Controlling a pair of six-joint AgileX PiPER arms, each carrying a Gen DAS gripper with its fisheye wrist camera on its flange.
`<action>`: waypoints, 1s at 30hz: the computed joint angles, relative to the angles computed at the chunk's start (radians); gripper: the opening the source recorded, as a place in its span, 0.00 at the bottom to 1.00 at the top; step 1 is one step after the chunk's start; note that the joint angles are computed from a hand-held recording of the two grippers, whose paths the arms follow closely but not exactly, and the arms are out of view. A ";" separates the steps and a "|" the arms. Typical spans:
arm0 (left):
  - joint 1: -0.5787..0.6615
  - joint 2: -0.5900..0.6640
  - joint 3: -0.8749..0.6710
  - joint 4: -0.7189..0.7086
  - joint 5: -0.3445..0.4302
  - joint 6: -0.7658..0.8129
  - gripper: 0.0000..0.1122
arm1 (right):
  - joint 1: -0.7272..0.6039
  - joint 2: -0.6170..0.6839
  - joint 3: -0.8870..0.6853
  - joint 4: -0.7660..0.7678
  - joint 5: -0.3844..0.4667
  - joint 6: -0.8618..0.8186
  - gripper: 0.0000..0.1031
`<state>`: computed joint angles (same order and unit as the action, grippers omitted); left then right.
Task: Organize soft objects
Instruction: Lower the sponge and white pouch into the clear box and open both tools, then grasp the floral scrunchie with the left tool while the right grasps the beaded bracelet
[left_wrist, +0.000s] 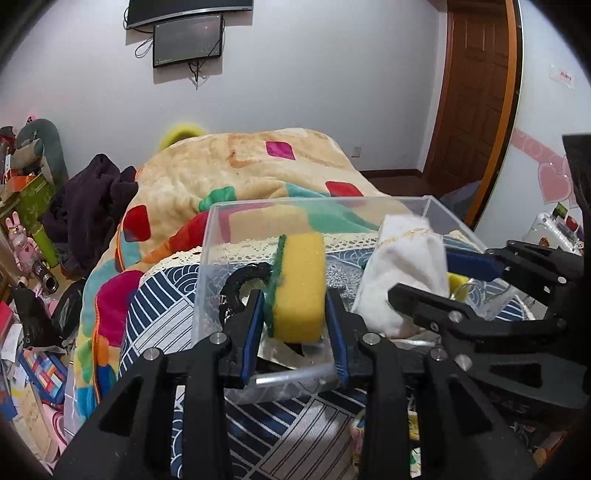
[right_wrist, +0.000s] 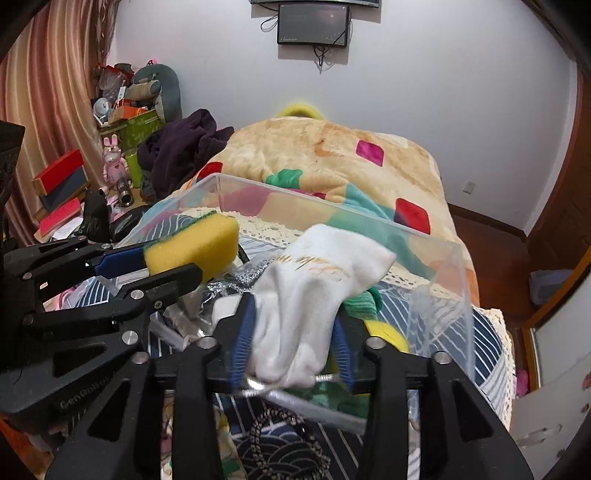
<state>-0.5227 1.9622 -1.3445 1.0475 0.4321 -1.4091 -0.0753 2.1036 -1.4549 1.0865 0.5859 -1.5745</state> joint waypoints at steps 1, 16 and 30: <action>0.001 -0.017 0.017 0.011 -0.011 -0.018 0.38 | -0.008 -0.010 0.014 0.029 0.004 -0.028 0.49; -0.092 -0.177 0.175 0.280 0.011 -0.274 0.63 | -0.125 -0.163 0.228 0.390 0.093 -0.422 0.79; -0.129 -0.106 0.237 0.236 -0.021 -0.298 0.66 | -0.192 -0.077 0.251 0.384 0.096 -0.375 0.79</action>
